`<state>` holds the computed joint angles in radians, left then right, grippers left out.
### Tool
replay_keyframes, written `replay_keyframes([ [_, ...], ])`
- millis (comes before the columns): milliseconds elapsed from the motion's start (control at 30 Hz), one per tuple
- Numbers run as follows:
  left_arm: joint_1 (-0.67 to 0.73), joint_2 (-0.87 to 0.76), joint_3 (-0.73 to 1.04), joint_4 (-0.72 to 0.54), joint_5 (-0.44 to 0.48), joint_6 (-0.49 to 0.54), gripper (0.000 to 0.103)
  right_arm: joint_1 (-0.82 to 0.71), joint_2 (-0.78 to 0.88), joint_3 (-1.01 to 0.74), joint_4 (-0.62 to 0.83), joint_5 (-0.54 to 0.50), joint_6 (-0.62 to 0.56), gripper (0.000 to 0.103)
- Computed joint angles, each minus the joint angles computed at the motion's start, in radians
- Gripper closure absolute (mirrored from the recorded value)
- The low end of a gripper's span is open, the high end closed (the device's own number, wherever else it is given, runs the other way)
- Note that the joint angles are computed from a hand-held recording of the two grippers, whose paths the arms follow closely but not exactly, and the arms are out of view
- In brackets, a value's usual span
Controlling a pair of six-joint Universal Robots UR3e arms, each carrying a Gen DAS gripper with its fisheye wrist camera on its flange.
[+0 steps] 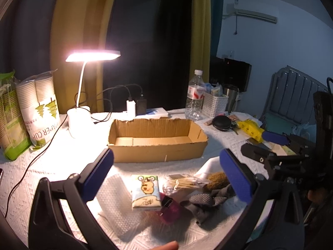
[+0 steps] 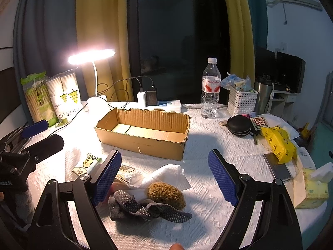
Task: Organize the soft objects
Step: 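Move both grippers toward the pile of soft items, then grasp the cartoon tissue pack with the left gripper while the right grasps the brown sponge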
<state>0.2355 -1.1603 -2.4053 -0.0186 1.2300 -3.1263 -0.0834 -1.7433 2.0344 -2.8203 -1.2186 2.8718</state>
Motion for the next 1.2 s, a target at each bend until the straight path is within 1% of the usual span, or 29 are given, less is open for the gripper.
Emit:
replay_keyframes([
  [167,0.012,0.018,-0.012,-0.012,-0.005,0.002,0.000,-0.002,-0.015,0.007,0.016,0.012,-0.009,0.015],
  [400,-0.004,-0.018,-0.009,0.001,0.023,0.003,0.000,0.007,-0.012,0.004,0.026,0.004,-0.013,0.015],
  [533,0.000,-0.029,-0.029,0.015,0.015,0.011,0.000,0.026,0.002,-0.006,0.022,-0.026,-0.004,0.015],
  [667,-0.005,-0.032,-0.062,0.039,0.013,0.023,0.000,0.036,-0.009,0.015,0.009,-0.056,0.006,0.015],
  [833,-0.022,-0.068,-0.083,0.058,0.024,0.034,0.000,0.037,-0.010,0.059,0.012,-0.081,-0.010,0.015],
  [1033,-0.086,-0.182,-0.066,0.103,0.103,0.045,0.001,0.010,0.030,0.113,0.017,-0.080,-0.037,0.015],
  [1100,-0.127,-0.243,-0.048,0.143,0.171,0.043,0.001,-0.007,0.044,0.114,0.026,-0.058,-0.043,0.015],
  [1200,-0.168,-0.320,-0.010,0.174,0.231,0.043,0.002,-0.032,0.062,0.105,0.031,-0.020,-0.055,0.015],
])
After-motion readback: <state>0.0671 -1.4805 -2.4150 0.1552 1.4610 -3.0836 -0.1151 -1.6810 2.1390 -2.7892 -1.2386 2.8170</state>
